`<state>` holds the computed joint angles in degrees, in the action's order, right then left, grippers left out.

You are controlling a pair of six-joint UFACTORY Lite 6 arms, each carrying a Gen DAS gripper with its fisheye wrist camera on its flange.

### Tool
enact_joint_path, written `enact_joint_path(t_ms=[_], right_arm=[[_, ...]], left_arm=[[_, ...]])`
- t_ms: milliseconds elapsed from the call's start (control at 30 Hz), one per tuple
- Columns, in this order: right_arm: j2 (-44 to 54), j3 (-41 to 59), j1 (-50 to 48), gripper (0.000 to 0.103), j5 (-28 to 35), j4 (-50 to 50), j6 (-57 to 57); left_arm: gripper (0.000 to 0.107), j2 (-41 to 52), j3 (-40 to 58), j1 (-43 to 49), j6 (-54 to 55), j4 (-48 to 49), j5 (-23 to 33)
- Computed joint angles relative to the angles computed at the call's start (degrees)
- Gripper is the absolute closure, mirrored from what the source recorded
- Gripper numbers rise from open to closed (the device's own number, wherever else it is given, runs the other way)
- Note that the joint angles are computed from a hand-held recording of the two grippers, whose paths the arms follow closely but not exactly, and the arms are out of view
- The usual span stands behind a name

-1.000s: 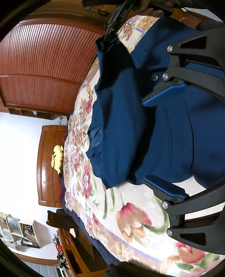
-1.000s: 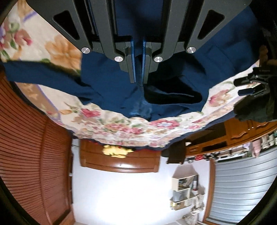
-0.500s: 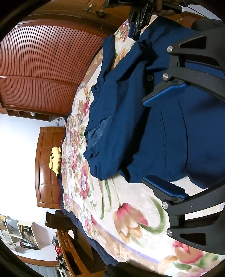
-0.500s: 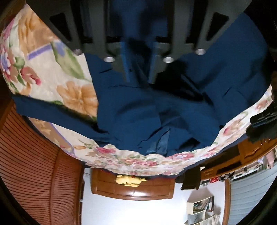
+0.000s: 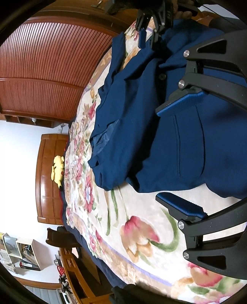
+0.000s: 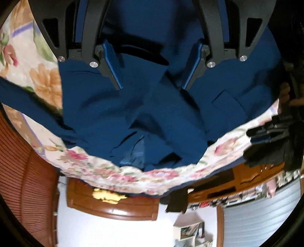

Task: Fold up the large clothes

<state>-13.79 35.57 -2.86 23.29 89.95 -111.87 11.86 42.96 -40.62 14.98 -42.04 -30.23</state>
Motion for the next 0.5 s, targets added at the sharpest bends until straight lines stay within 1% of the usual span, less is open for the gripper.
enact_joint_path(t_ms=[33, 67, 100, 133, 167, 200, 300, 333, 400, 467, 500], right_arm=[[0.7, 0.5, 0.6, 0.053, -0.7, -1.1, 0.3], [2.0, 1.7, 0.9, 0.062, -1.8, -2.6, 0.7], [3.1, 2.5, 0.7, 0.088, -2.5, -2.2, -0.8], [4.2, 3.5, -0.1, 0.097, -2.7, -2.0, -2.1], [5.0, 4.2, -1.6, 0.097, -2.6, -0.2, -4.4], [5.0, 5.2, -2.4, 0.097, -3.0, 0.4, -4.3], [8.1, 9.3, -7.3, 0.098, -4.6, 8.5, -10.6], [9.6, 11.0, -8.5, 0.098, -4.9, 9.9, -11.9], [13.6, 14.6, -11.4, 0.098, -4.3, 9.1, -11.8], [16.4, 16.3, -13.2, 0.098, -3.6, 10.7, -14.8], [17.7, 16.9, -13.9, 0.098, -3.3, 11.8, -16.5]], left_arm=[[0.025, -0.1, -0.1, -0.1, 0.3, -0.4, -0.1], [0.025, 0.1, -0.1, 0.0, 0.5, -0.6, -0.1], [0.025, 0.3, 0.2, 0.1, 0.9, -0.9, 0.1], [0.025, 0.6, 0.5, 0.4, 1.0, -0.8, 0.4], [0.025, 0.9, 0.8, 0.5, 1.6, -1.3, 0.7], [0.025, 1.2, 1.3, 0.7, 2.3, -1.9, 1.1], [0.025, 1.7, 3.2, 1.7, 4.5, -3.5, 2.6], [0.025, 2.1, 4.2, 2.2, 5.6, -4.4, 3.4], [0.025, 2.8, 6.3, 3.1, 7.4, -5.4, 4.9], [0.025, 4.1, 9.1, 3.9, 11.7, -8.2, 6.7], [0.025, 5.2, 11.4, 4.3, 16.8, -11.9, 7.4]])
